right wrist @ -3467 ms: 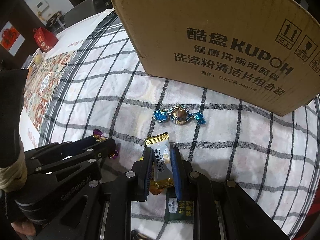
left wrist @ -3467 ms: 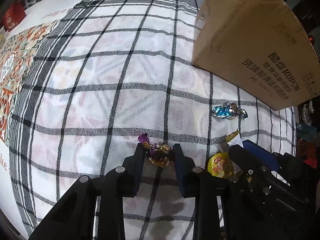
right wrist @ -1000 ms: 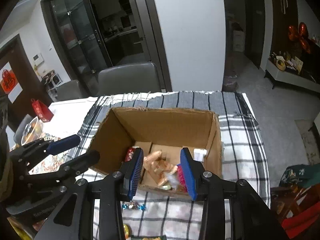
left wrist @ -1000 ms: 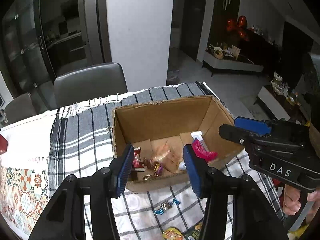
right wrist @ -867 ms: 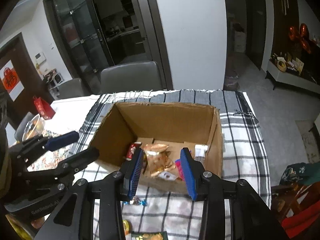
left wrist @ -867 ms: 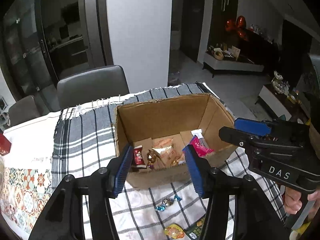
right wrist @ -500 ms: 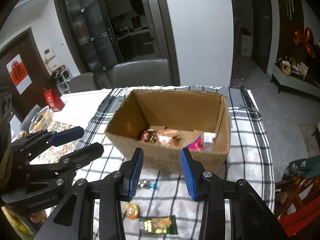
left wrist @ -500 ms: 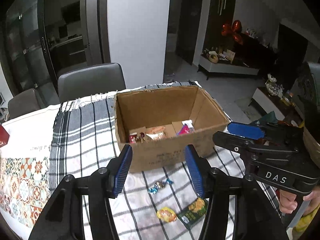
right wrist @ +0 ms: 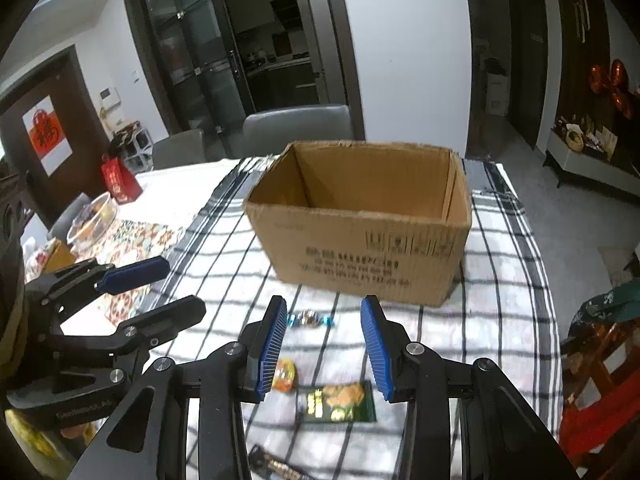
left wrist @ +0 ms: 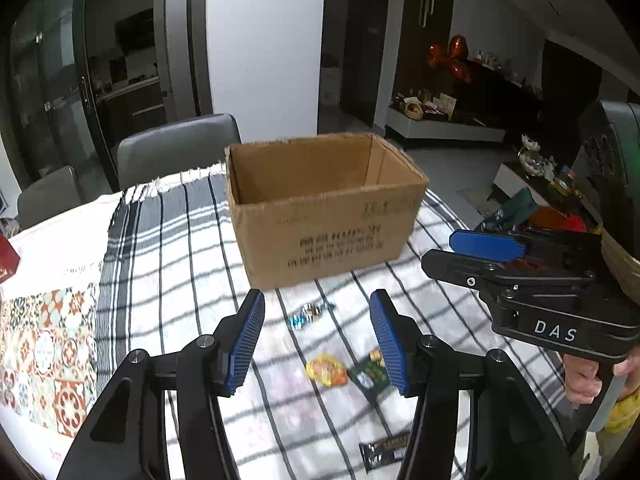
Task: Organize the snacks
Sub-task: 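Withdraw both open tools from the box back over the table, then grasp the black cheese-cracker bar with the right tool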
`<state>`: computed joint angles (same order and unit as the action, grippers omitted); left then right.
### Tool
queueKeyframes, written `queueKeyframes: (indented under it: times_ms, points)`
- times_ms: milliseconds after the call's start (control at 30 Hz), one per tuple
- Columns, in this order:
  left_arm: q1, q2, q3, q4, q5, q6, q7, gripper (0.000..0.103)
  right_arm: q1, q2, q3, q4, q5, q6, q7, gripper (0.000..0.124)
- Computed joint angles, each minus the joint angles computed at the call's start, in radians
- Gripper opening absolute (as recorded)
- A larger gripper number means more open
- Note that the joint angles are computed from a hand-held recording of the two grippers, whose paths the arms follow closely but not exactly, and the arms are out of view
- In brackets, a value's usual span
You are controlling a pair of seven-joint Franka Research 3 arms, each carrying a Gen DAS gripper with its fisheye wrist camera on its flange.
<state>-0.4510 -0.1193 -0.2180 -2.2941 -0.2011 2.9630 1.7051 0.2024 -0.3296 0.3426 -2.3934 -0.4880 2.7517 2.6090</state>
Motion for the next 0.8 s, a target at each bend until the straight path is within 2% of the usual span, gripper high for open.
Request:
queueKeyframes:
  times_ms: [133,400,567,633,733,800]
  points:
    - [-0.025,-0.041,0.009,-0.074,-0.033,0.027,0.02,0.054,0.01,-0.026,0.017,-0.039,-0.003,0.011,0.028,0.04]
    - [-0.046,-0.116,0.016,-0.201,0.065,0.06,-0.122,0.054,0.049,-0.052,0.038,-0.115,0.064,0.064,-0.006,0.04]
    - [-0.032,-0.158,-0.004,-0.268,0.157,0.067,-0.244,0.054,0.084,-0.062,0.04,-0.158,0.132,0.08,-0.064,0.04]
    - [-0.006,-0.178,-0.033,-0.299,0.209,0.071,-0.313,0.054,0.106,-0.063,0.03,-0.174,0.165,0.091,-0.101,0.04]
    - [-0.042,-0.194,-0.01,-0.331,0.227,0.062,-0.358,0.054,0.143,-0.057,0.015,-0.187,0.217,0.09,-0.174,0.04]
    - [-0.031,-0.197,-0.024,-0.342,0.261,0.057,-0.395,0.054,0.161,-0.049,0.009,-0.19,0.246,0.083,-0.218,0.04]
